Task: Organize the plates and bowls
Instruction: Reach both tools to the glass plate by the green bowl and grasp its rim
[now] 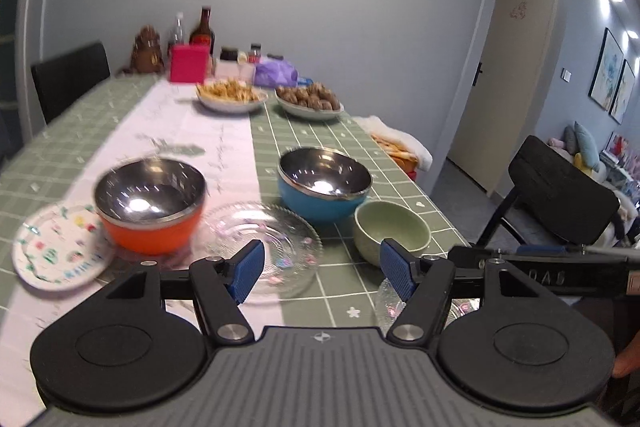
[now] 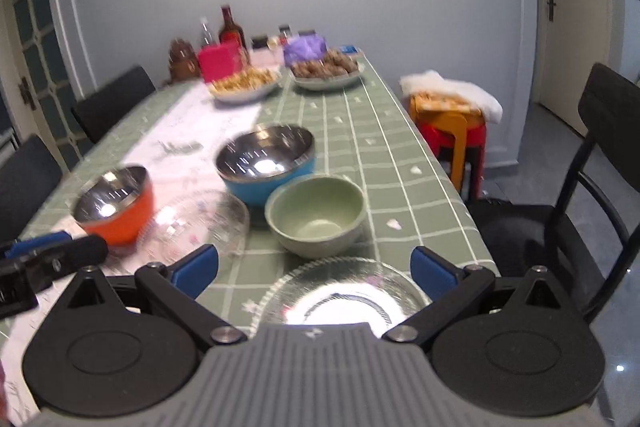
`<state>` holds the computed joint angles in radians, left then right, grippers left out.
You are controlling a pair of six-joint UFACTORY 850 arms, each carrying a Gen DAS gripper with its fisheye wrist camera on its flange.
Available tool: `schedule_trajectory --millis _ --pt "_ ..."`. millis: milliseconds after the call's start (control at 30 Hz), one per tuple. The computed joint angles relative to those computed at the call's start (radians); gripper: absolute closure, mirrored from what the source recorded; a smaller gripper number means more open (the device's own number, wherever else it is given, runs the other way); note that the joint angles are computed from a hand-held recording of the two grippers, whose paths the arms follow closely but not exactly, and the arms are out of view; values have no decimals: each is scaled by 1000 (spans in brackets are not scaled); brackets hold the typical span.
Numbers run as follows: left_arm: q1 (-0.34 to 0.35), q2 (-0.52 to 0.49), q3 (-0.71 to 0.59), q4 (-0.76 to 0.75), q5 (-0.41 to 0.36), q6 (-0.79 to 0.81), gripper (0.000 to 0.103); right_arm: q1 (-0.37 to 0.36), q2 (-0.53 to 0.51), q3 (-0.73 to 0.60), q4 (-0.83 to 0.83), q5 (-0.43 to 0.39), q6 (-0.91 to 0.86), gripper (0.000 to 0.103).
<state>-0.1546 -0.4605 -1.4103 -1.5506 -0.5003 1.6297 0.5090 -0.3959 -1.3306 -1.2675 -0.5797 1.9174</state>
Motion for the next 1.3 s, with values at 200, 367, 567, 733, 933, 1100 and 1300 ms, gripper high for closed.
schedule_trajectory --millis 200,367,567,733,933,1100,1300 --pt "4 -129 -141 270 -111 -312 37 -96 -27 -30 475 128 -334 29" --pt "23 -219 -234 366 -214 -519 41 -152 -67 -70 756 101 -510 39" --pt "25 -249 -252 359 -293 -558 43 -180 -61 -35 816 166 -456 58" --pt "-2 -259 -265 380 -305 -580 46 -171 -39 -14 613 114 -273 58" --pt "-24 -288 -283 414 -311 -607 61 -197 -25 33 718 132 -317 74" --pt "-30 -297 -293 433 -323 -623 85 -202 -13 63 722 185 -290 89" --pt "-39 -276 -262 432 -284 -608 94 -190 -17 56 698 175 -272 90"
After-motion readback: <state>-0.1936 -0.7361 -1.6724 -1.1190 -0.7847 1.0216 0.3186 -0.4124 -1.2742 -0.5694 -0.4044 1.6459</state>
